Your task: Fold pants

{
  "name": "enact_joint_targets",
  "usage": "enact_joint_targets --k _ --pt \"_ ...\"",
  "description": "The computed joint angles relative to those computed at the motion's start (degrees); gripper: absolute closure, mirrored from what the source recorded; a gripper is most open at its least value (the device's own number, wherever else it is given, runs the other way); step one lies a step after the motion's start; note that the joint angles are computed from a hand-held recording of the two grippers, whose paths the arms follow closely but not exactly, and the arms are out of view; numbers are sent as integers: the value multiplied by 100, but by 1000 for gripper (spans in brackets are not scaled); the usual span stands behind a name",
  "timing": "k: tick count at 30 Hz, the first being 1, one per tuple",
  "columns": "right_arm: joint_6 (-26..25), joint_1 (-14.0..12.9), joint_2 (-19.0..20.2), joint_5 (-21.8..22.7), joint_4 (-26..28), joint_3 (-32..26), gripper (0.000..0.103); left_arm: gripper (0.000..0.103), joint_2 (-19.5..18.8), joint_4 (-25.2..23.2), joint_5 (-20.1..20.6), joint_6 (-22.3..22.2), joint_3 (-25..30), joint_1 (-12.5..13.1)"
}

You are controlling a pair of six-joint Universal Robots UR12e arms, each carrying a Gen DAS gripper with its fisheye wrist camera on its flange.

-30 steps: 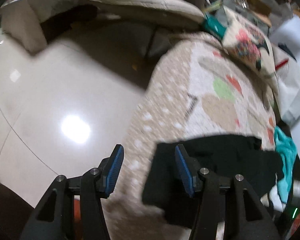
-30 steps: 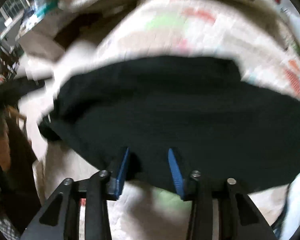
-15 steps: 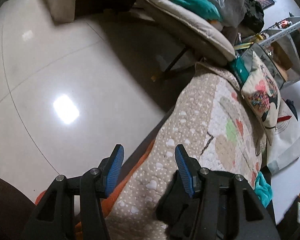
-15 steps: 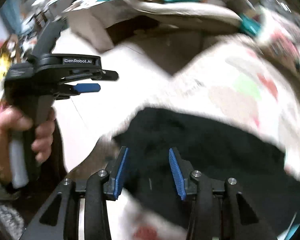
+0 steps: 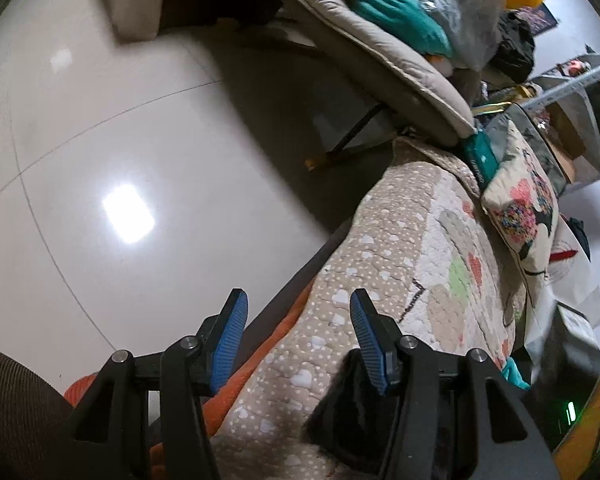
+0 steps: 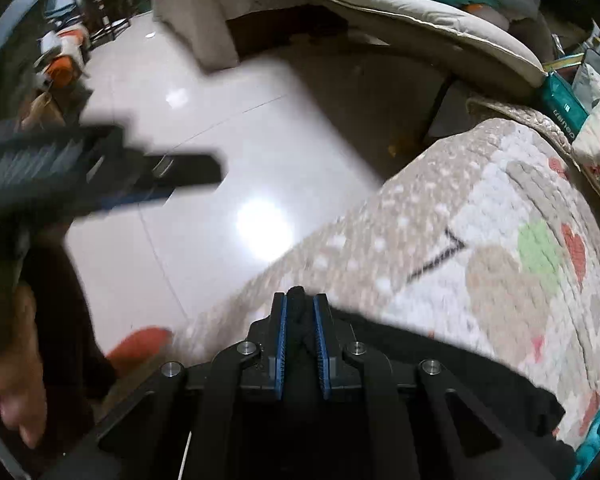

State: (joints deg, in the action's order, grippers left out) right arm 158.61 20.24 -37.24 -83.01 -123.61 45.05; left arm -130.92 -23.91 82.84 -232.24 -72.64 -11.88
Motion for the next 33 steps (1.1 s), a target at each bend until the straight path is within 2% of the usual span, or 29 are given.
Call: enact_joint_targets --k 1,3,4,5,6,7,8,11,15,17,19,22,23,24,25,26,28,33 --pt "181 2 115 44 101 -168 88 51 5 -30 26 -23 -10 0" --pt "656 -95 249 444 242 -366 87 51 -6 -92 33 -33 4 -4" --pt "870 -139 278 587 310 -435 82 51 -15 -121 30 -19 18 -10" --pt "1087 -193 286 743 306 -454 72 51 -30 -168 24 19 46 -21" --pt "1307 -258 237 934 180 -368 66 51 -35 -186 6 51 56 -25" --pt "1516 -328 136 1080 -76 -188 55 51 -53 -209 -37 97 83 -37" --pt "1654 -387 23 1099 -339 3 51 51 -68 -218 -73 148 107 -53" --pt "1854 -576 -334 810 -919 570 46 51 -92 -276 -153 329 145 -101" --pt "2252 -863 -623 -128 -1302 1085 42 50 -171 -610 -372 613 282 -184" --pt "2409 -1013 -744 -523 -1400 1339 36 51 -236 -851 -436 788 403 -229" --pt "2619 -1167 -758 -458 -1315 1410 34 50 -304 -1091 -385 948 537 -278" --pt "2850 -1361 -699 -47 -1235 1449 29 50 -363 -1322 -242 1118 651 -327" --pt "2817 -1395 -679 50 -1215 1453 30 50 -366 -1351 -195 1162 651 -335" --pt "2732 -1418 -625 236 -1051 1373 39 50 -373 -1396 -130 1200 667 -349" --pt "2716 -1393 -617 183 -906 1340 78 50 -376 -1413 -81 1221 673 -360" --pt "2703 -1348 -574 -22 -840 1255 92 50 -378 -1412 -59 1240 670 -360" --pt "2752 -1365 -496 -1 -788 1097 95 50 -381 -1438 52 1267 679 -375" --pt "3096 -1328 -279 -472 -951 700 96 50 -393 -1477 274 1283 717 -413"
